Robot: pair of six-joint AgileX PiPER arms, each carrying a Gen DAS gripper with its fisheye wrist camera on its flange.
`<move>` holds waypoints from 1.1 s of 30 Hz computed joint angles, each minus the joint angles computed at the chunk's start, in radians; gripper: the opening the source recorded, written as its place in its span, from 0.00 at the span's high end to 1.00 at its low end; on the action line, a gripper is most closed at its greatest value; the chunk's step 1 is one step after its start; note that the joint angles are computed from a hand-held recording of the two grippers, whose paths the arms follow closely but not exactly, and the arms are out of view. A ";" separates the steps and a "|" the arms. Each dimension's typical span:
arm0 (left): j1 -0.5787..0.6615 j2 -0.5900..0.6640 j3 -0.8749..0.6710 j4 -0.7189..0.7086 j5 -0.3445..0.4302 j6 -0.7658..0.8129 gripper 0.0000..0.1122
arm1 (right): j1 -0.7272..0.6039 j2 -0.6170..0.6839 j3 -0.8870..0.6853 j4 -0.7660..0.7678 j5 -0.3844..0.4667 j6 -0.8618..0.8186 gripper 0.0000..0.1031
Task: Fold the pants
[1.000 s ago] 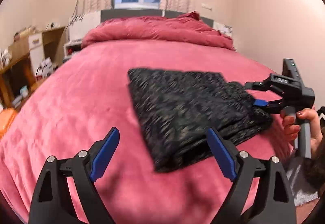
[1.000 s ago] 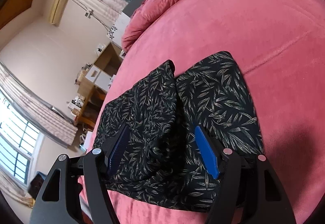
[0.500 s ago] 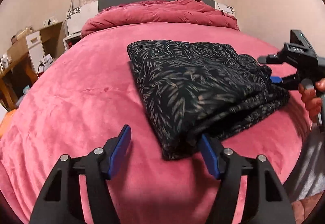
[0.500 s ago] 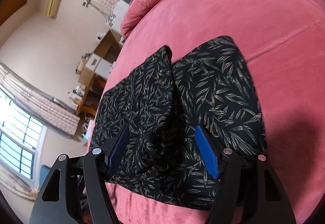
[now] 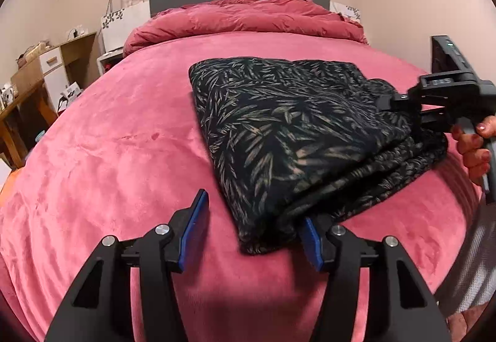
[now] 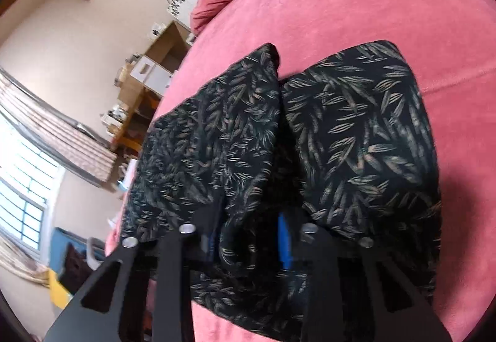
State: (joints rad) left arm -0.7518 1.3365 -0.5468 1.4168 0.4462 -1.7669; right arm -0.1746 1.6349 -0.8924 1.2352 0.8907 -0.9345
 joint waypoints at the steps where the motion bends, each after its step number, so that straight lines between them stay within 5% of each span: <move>1: -0.010 0.011 -0.016 -0.032 0.022 0.027 0.58 | -0.014 -0.005 0.016 0.054 0.028 -0.043 0.86; 4: -0.100 0.032 -0.071 -0.130 0.152 0.132 0.77 | -0.010 -0.098 0.072 0.097 -0.025 -0.111 0.89; 8: -0.244 0.053 -0.131 -0.144 0.354 0.183 0.79 | -0.110 -0.211 0.155 0.203 0.034 -0.248 0.89; 13: -0.334 0.162 -0.208 -0.154 0.464 0.285 0.80 | -0.274 -0.277 0.198 0.200 0.117 -0.286 0.89; 17: -0.345 0.240 -0.229 -0.192 0.468 0.355 0.80 | -0.183 -0.221 0.136 -0.073 -0.036 -0.022 0.89; 21: -0.366 0.244 -0.216 -0.170 0.495 0.339 0.79 | -0.226 -0.104 0.107 -0.060 0.049 0.037 0.89; 27: -0.379 0.191 -0.209 -0.190 0.534 0.285 0.80 | -0.209 -0.172 0.143 0.016 0.033 -0.083 0.89; 30: -0.364 0.206 -0.194 -0.201 0.488 0.289 0.80 | -0.156 -0.158 0.118 -0.093 -0.047 0.031 0.89; 33: -0.403 0.239 -0.196 -0.179 0.540 0.284 0.78 | -0.202 -0.114 0.101 -0.082 0.023 0.045 0.88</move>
State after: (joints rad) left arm -1.1545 1.5755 -0.7426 1.2377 0.9866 -1.4830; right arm -0.3769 1.5207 -0.7909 1.1530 0.9133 -0.8893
